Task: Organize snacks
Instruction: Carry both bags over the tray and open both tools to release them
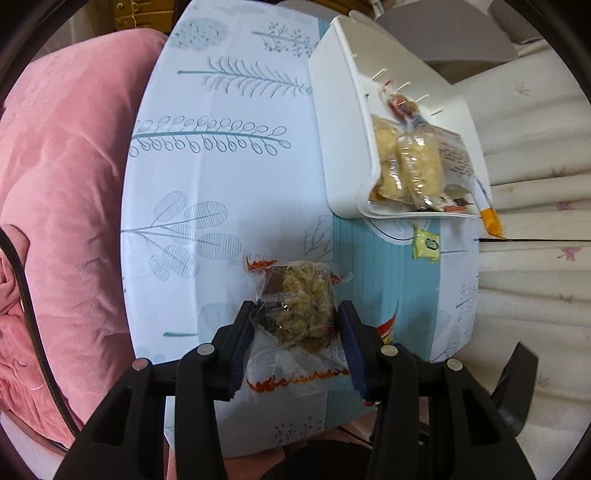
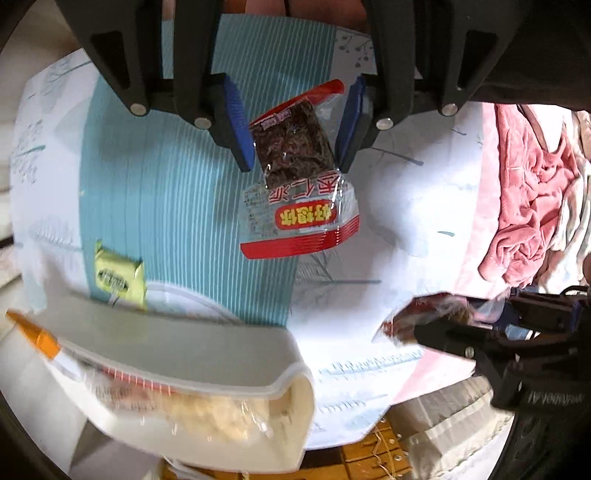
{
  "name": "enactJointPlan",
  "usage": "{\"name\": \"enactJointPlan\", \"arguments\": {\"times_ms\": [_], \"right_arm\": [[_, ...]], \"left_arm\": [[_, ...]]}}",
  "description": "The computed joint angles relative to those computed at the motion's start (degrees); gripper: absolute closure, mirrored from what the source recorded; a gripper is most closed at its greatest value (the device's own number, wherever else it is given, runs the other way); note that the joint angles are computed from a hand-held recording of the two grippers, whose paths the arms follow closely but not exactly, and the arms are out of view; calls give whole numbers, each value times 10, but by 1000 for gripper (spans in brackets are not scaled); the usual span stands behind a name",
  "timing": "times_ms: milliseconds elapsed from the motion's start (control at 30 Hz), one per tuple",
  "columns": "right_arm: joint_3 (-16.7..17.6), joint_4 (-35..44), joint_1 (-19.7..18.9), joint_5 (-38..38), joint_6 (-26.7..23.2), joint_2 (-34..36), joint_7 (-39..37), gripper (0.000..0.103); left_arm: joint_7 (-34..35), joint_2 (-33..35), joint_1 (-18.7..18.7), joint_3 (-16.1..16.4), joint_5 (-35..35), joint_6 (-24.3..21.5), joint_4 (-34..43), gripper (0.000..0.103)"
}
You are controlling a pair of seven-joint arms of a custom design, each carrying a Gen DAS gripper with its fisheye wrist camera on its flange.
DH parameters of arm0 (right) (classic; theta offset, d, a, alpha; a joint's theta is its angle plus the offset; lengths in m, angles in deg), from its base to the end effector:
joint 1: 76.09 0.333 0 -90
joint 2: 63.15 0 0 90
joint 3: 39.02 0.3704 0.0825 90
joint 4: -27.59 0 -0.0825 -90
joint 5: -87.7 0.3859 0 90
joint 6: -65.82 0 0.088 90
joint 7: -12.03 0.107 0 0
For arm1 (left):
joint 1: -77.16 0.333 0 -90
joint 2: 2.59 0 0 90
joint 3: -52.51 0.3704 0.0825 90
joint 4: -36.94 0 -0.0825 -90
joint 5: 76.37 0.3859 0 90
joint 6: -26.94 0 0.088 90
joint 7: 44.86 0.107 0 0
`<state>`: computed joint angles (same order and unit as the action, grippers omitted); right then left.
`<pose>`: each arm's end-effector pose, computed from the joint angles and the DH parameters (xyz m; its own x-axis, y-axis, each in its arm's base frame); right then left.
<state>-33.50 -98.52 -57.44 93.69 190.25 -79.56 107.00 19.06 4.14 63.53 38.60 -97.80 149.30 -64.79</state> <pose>0.4328 0.2039 0.5775 0.2926 -0.9517 -0.0927 -0.9333 -0.2631 -0.2445 0.5538 -0.2979 0.5699 0.1248 -0.8969 0.4242 -0.9891 -0.1462 -0.0182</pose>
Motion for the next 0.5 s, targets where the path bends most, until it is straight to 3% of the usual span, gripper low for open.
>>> {"name": "enactJointPlan", "arguments": {"times_ms": [233,500], "right_arm": [[-15,26,5,27,0,-15,-61,58],[-34,84,-8,56,-6,-9,-142,57]], "left_arm": [[-15,-48,-3,2,6,40,-38,59],[-89,-47,-20,-4,67,43,0,59]]}}
